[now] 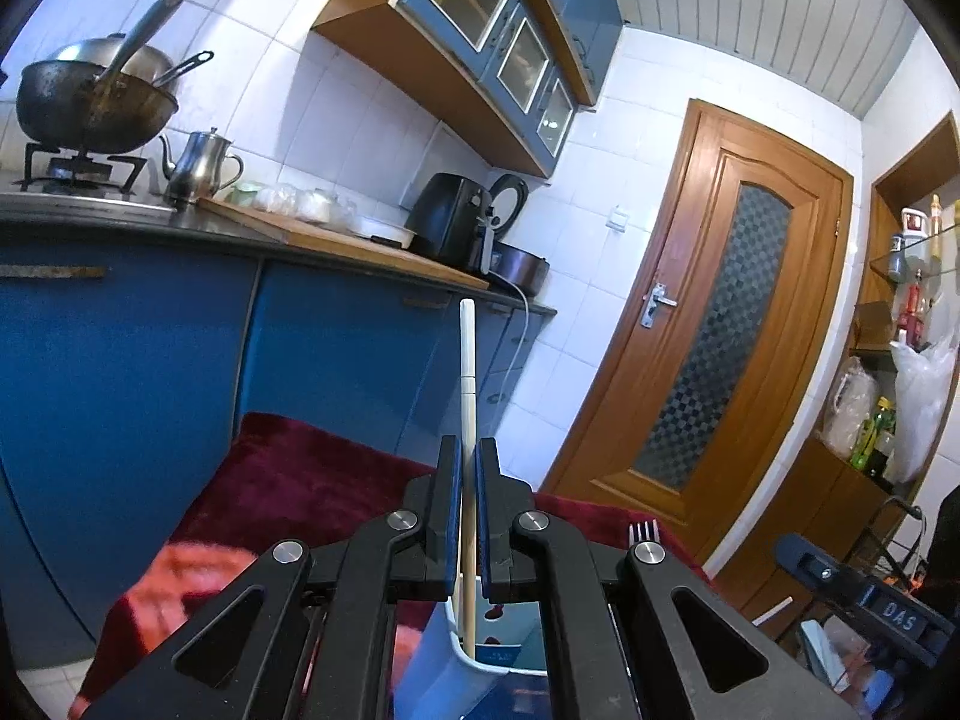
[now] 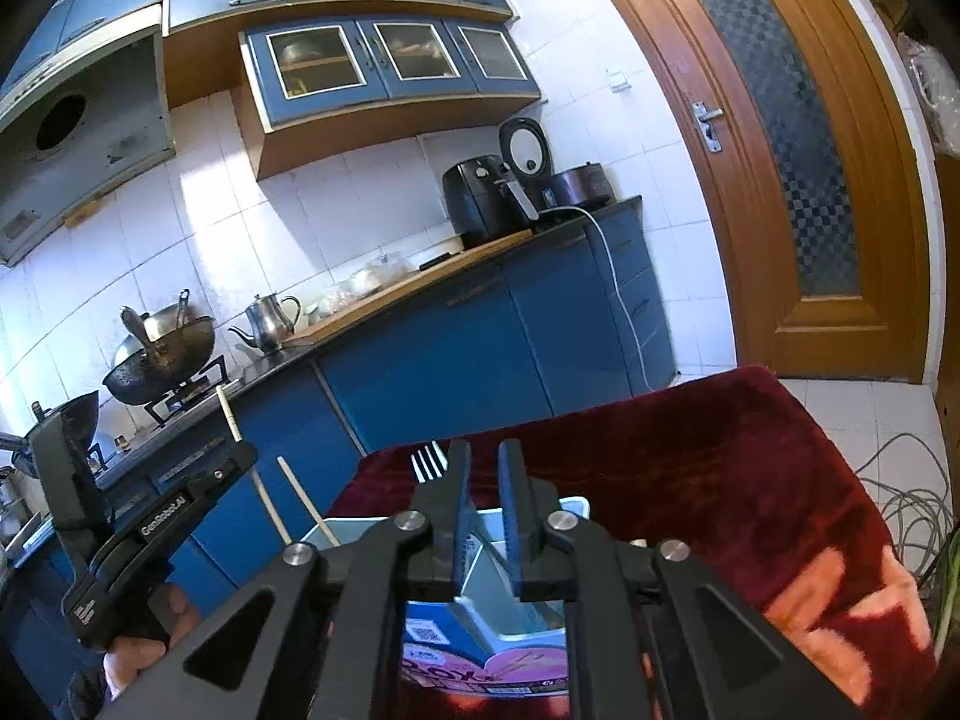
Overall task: Organize utensils
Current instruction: 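Open the left tool releasing the chopstick into the holder while the right tool drops the fork, then move both open tools back down toward the remaining utensils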
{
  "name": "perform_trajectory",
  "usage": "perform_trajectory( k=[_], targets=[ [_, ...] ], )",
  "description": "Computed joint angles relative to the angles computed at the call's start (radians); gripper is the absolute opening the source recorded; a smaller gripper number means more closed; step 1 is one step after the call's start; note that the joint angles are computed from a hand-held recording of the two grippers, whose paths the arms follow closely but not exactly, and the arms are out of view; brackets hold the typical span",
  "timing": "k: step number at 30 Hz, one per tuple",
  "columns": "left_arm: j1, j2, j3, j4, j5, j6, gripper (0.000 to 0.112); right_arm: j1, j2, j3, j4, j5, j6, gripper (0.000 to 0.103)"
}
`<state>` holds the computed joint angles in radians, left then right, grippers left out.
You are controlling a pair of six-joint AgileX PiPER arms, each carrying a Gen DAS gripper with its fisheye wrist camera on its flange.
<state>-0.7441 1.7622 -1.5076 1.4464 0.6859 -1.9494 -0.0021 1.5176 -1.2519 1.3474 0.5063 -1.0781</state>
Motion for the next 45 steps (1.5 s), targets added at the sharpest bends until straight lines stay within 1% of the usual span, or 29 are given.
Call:
perform_trajectory(
  k=[3, 4, 6, 10, 13, 15, 17, 20, 22, 25, 26, 27, 31, 33, 36, 41, 45],
  targets=[
    [-0.023, -0.005, 0.015, 0.038, 0.035, -0.029, 0.004, -0.007, -0.021, 0.022, 0.028, 0.007, -0.031, 0.014],
    [-0.033, -0.008, 0.021, 0.076, 0.058, -0.065, 0.004, -0.013, -0.044, 0.046, 0.059, 0.011, -0.070, 0.014],
    [-0.045, -0.002, 0.013, 0.115, 0.089, -0.088, 0.004, -0.013, -0.053, 0.053, 0.067, 0.008, -0.081, 0.014],
    [-0.059, 0.041, -0.043, 0.118, 0.125, -0.057, 0.004, -0.017, -0.094, 0.093, 0.100, 0.006, -0.128, 0.015],
    [-0.071, 0.076, -0.056, 0.109, 0.163, -0.050, 0.004, -0.041, -0.114, 0.118, 0.111, 0.034, -0.140, 0.017],
    [-0.063, 0.081, -0.050, 0.063, 0.138, -0.022, 0.004, -0.065, -0.130, 0.137, 0.101, 0.063, -0.131, 0.019],
    [-0.051, 0.074, -0.041, -0.004, 0.099, 0.013, 0.004, -0.081, -0.143, 0.153, 0.091, 0.079, -0.125, 0.020],
    [-0.043, 0.057, -0.023, -0.068, 0.057, 0.047, 0.005, -0.103, -0.159, 0.172, 0.074, 0.102, -0.101, 0.021],
    [-0.041, 0.049, -0.027, -0.138, 0.039, 0.112, 0.008, -0.117, -0.171, 0.190, 0.069, 0.121, -0.087, 0.022],
    [-0.048, 0.034, -0.026, -0.207, 0.037, 0.183, 0.021, -0.137, -0.193, 0.220, 0.066, 0.143, -0.081, 0.024],
    [-0.050, 0.029, -0.024, -0.223, 0.036, 0.197, 0.027, -0.141, -0.202, 0.230, 0.066, 0.147, -0.082, 0.024],
    [-0.052, 0.022, -0.019, -0.237, 0.034, 0.207, 0.029, -0.146, -0.211, 0.240, 0.064, 0.152, -0.081, 0.024],
    [-0.064, -0.025, 0.018, -0.304, 0.033, 0.237, 0.029, -0.162, -0.254, 0.274, 0.038, 0.163, -0.057, 0.026],
    [-0.074, -0.047, 0.033, -0.333, 0.047, 0.258, 0.029, -0.168, -0.271, 0.288, 0.013, 0.166, -0.033, 0.027],
    [-0.101, -0.077, 0.048, -0.373, 0.088, 0.316, 0.030, -0.177, -0.293, 0.312, -0.020, 0.168, -0.007, 0.028],
    [-0.163, -0.120, 0.073, -0.429, 0.198, 0.418, 0.030, -0.195, -0.325, 0.354, -0.094, 0.179, 0.044, 0.029],
    [-0.196, -0.158, 0.116, -0.471, 0.250, 0.437, 0.030, -0.205, -0.339, 0.385, -0.143, 0.194, 0.077, 0.032]
  ],
)
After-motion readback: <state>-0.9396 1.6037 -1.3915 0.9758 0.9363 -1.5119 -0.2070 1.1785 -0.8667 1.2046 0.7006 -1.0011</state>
